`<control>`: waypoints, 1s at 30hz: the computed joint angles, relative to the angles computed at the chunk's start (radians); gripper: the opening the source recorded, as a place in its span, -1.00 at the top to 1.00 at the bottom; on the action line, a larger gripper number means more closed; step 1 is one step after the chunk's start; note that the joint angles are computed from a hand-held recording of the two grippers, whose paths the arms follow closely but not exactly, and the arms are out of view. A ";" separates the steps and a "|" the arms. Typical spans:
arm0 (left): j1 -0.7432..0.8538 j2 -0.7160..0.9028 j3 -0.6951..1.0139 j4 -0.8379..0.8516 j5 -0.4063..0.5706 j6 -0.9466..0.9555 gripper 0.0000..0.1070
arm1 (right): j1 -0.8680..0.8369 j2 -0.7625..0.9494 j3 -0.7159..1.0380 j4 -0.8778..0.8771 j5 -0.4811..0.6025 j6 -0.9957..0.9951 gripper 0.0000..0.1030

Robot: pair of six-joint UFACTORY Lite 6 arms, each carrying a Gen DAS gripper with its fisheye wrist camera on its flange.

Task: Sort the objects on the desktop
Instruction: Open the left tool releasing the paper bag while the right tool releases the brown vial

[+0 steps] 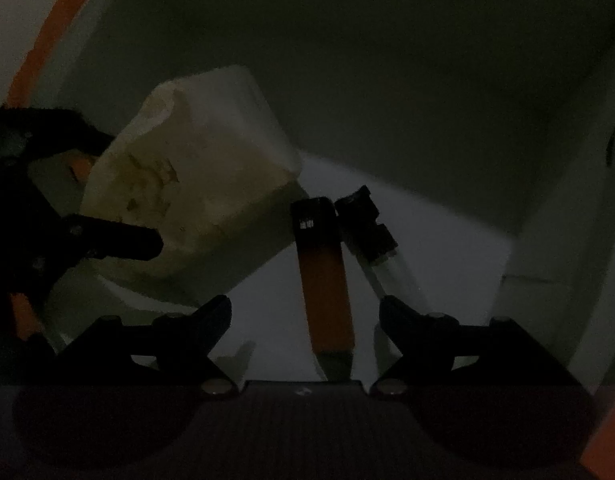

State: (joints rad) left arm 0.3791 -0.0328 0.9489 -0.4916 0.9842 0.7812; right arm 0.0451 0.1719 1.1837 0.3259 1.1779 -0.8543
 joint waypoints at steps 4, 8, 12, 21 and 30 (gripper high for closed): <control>0.007 -0.030 -0.029 -0.028 -0.022 0.041 -0.92 | -0.017 0.006 0.015 0.020 0.015 -0.014 -0.63; -0.007 -0.062 -0.057 -0.030 -0.053 0.055 -0.92 | -0.015 0.001 -0.005 0.016 -0.001 -0.018 -0.63; -0.021 -0.082 -0.068 -0.022 -0.070 0.033 -0.92 | -0.028 -0.004 -0.010 0.029 0.000 -0.037 -0.63; -0.082 -0.100 -0.071 0.044 -0.150 -0.057 -0.92 | -0.035 -0.069 -0.104 0.037 -0.064 -0.042 -0.62; -0.091 -0.090 -0.115 0.052 -0.151 -0.064 -0.92 | -0.018 -0.056 -0.114 0.029 -0.067 -0.039 -0.62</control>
State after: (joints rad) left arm 0.2883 -0.1230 0.8338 -0.4395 0.8331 0.7175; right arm 0.0268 0.1160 1.0697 0.3546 1.1106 -0.8930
